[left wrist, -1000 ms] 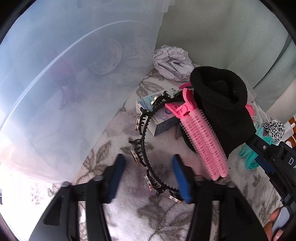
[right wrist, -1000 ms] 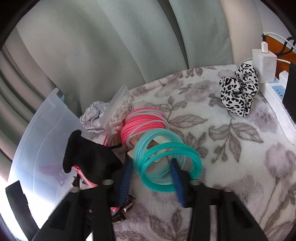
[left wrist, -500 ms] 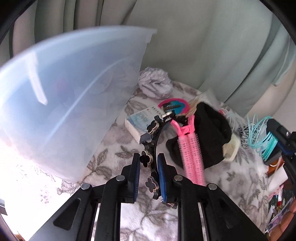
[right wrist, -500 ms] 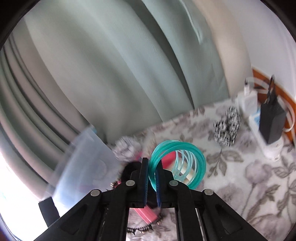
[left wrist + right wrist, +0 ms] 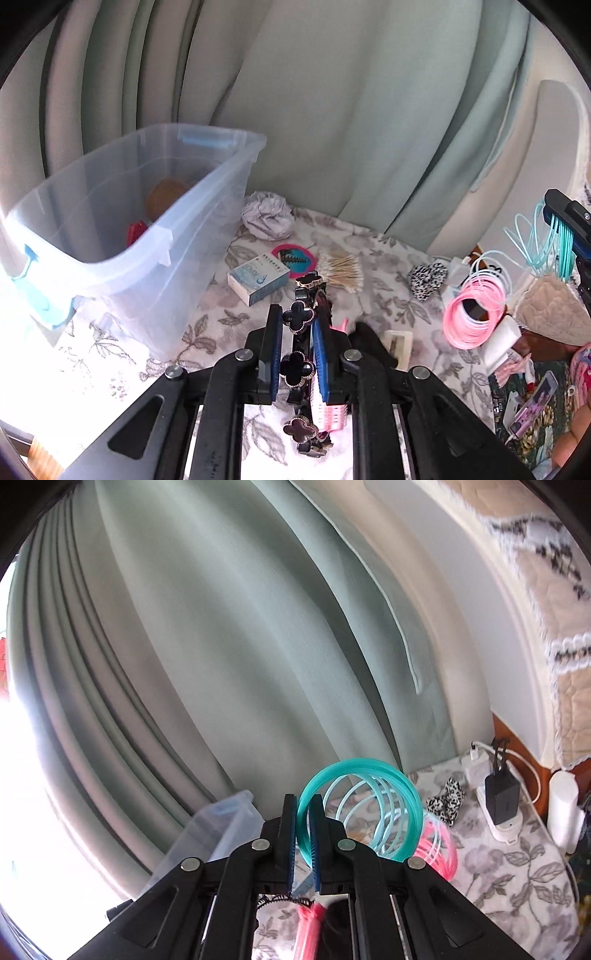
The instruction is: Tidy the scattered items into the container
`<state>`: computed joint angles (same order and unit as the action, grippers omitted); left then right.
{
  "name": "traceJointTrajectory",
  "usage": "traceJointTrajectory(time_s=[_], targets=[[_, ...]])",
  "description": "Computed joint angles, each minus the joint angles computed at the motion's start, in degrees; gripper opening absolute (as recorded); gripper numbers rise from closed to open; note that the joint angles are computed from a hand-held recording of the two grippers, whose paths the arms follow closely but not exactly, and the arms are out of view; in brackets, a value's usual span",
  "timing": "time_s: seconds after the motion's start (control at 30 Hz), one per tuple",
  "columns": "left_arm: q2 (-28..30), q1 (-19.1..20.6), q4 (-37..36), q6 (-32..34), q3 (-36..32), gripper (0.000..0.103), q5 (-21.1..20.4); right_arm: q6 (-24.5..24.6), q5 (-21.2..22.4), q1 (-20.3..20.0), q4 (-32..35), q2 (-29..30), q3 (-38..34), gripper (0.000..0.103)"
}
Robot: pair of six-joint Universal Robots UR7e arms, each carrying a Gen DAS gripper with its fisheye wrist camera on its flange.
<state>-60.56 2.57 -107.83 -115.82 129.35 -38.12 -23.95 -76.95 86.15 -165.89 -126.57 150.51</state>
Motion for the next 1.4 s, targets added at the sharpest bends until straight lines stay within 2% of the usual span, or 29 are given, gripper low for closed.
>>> traceJointTrajectory(time_s=[0.07,0.23,0.3,0.4,0.57,0.67,0.73,0.83,0.97,1.1,1.13,1.2,1.23,1.27,1.4], targets=[[-1.3,-0.9,1.8,0.1,-0.2,0.016,1.8,0.4,0.2,0.8,1.3,-2.2,-0.1,0.008],[-2.5,-4.5,12.6,-2.4,-3.0,0.016,3.5,0.7,0.8,1.3,3.7,-5.7,-0.2,0.008],[-1.9,-3.6,11.2,0.8,-3.1,0.016,2.2,1.0,0.8,1.3,4.7,-6.4,-0.2,0.008],[-2.3,-3.5,7.2,1.5,-1.2,0.016,0.3,0.7,1.1,1.2,6.1,-7.4,-0.3,0.008],[-4.9,-6.1,13.0,-1.7,-2.0,0.016,4.7,-0.2,3.1,-0.8,8.7,-9.4,-0.3,0.008],[-6.2,-6.4,15.9,-2.8,-2.7,0.016,6.2,0.0,1.9,-2.8,8.6,-8.1,0.0,0.008],[-6.8,-5.7,13.0,-2.2,-1.4,0.016,4.9,0.0,-0.2,-4.1,8.9,-6.9,0.2,0.008],[-7.4,-4.4,4.7,0.1,1.8,0.016,2.4,0.0,-4.0,-6.0,9.0,-4.5,0.5,0.008],[-7.0,-3.4,-5.8,4.5,4.9,0.016,1.6,0.5,-8.9,-9.2,8.0,-0.4,1.1,0.011],[-5.8,-2.2,-10.8,5.9,6.0,0.016,0.1,0.5,-12.9,-11.4,7.5,2.8,1.1,0.012],[-5.4,-1.9,-11.4,5.9,6.1,0.016,-0.3,0.2,-13.9,-11.4,7.4,2.9,1.1,0.015],[-4.4,-1.4,-11.8,5.8,6.0,0.016,-1.3,-0.2,-15.1,-11.4,6.6,3.0,1.2,0.028],[-3.9,-1.1,-11.9,5.9,6.0,0.016,-1.9,0.0,-15.6,-11.0,6.4,3.0,1.0,0.045],[-3.6,-0.7,-12.4,6.1,6.1,0.016,-2.3,-0.2,-15.7,-11.0,6.5,2.8,0.9,0.055],[-2.3,0.3,-12.5,6.6,6.2,0.017,-3.9,-1.0,-16.3,-11.0,9.1,0.0,0.1,0.056]])
